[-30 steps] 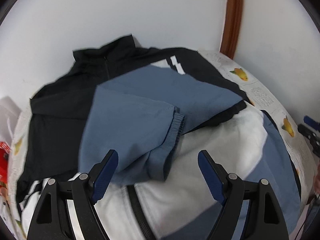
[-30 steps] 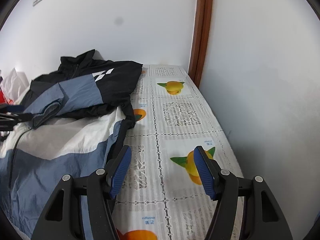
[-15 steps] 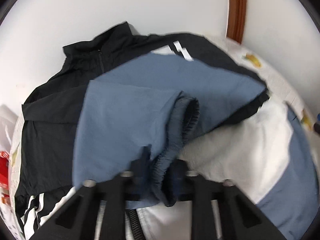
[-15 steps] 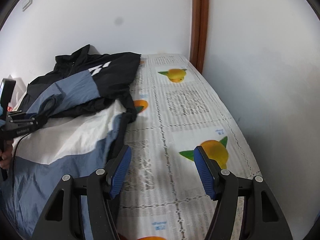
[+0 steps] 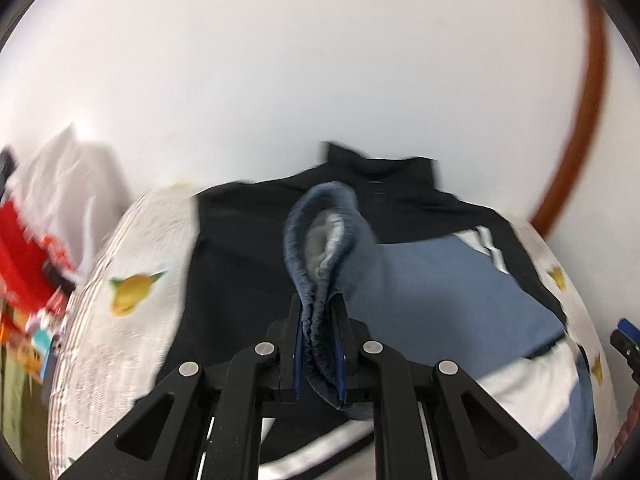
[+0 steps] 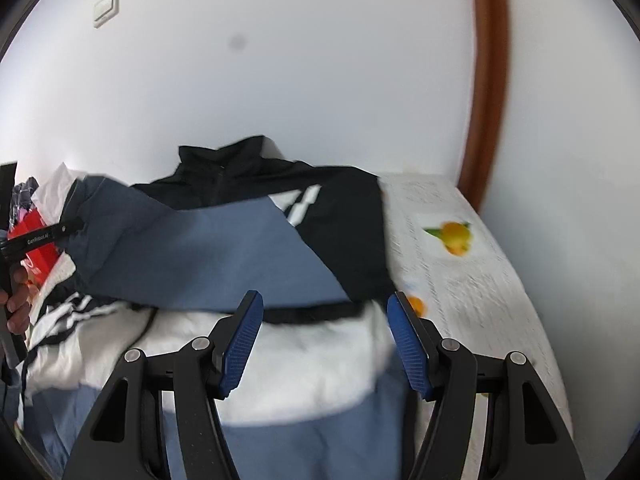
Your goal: Fold large clothes
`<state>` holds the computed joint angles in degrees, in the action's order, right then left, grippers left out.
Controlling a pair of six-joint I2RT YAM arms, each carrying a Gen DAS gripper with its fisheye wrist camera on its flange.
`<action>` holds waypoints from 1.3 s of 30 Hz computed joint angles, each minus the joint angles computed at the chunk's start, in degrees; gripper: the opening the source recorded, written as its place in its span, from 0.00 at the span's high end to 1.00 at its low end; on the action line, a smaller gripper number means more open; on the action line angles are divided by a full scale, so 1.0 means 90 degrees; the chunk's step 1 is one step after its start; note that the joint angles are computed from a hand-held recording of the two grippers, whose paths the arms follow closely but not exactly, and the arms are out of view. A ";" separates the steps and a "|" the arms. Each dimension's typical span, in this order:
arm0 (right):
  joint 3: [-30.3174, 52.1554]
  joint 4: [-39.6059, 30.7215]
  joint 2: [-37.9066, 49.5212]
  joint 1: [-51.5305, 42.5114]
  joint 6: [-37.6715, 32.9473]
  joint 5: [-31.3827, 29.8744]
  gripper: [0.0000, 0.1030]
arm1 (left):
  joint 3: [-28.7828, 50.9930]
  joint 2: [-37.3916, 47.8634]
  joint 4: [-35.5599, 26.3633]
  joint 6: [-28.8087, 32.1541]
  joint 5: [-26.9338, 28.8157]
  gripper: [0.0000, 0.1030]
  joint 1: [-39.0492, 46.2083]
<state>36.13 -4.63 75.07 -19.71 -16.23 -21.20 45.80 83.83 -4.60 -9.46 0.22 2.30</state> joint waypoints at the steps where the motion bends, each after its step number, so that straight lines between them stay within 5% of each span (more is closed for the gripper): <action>1: 0.0056 0.0135 0.0134 0.0191 0.0130 0.0142 0.38 | 0.0027 0.0134 0.0014 0.0018 0.0166 0.89 0.0233; 8: 0.0664 0.0699 0.1653 0.0783 0.0522 0.0784 0.38 | 0.0396 0.1585 0.0096 -0.0105 0.1361 0.88 0.1255; 18: 0.1696 0.0608 0.3660 0.0732 0.1048 0.1557 0.38 | 0.0287 0.1832 0.0135 0.0091 0.1214 0.73 0.1387; 23: 0.1130 0.0599 0.2847 0.0389 0.1149 0.1171 0.38 | -0.0157 0.1054 -0.0028 0.0362 0.1180 0.72 0.1581; 31: -0.0268 -0.0021 0.0464 -0.0612 0.0239 0.0542 0.38 | -0.1311 -0.1117 -0.0683 0.0898 0.1213 0.71 0.2074; 32: -0.0391 -0.0240 0.0218 -0.0846 0.0067 0.0403 0.37 | -0.1428 -0.1369 -0.0797 0.0962 0.1241 0.69 0.2141; 35: -0.0648 -0.0781 -0.0106 -0.1538 -0.0632 -0.0039 0.33 | -0.1911 -0.2185 -0.1066 0.1115 0.1373 0.39 0.2443; 39: -0.1216 -0.0796 -0.0373 -0.2157 -0.1417 0.0055 0.33 | -0.2537 -0.3097 -0.1593 0.1626 0.1896 0.36 0.3124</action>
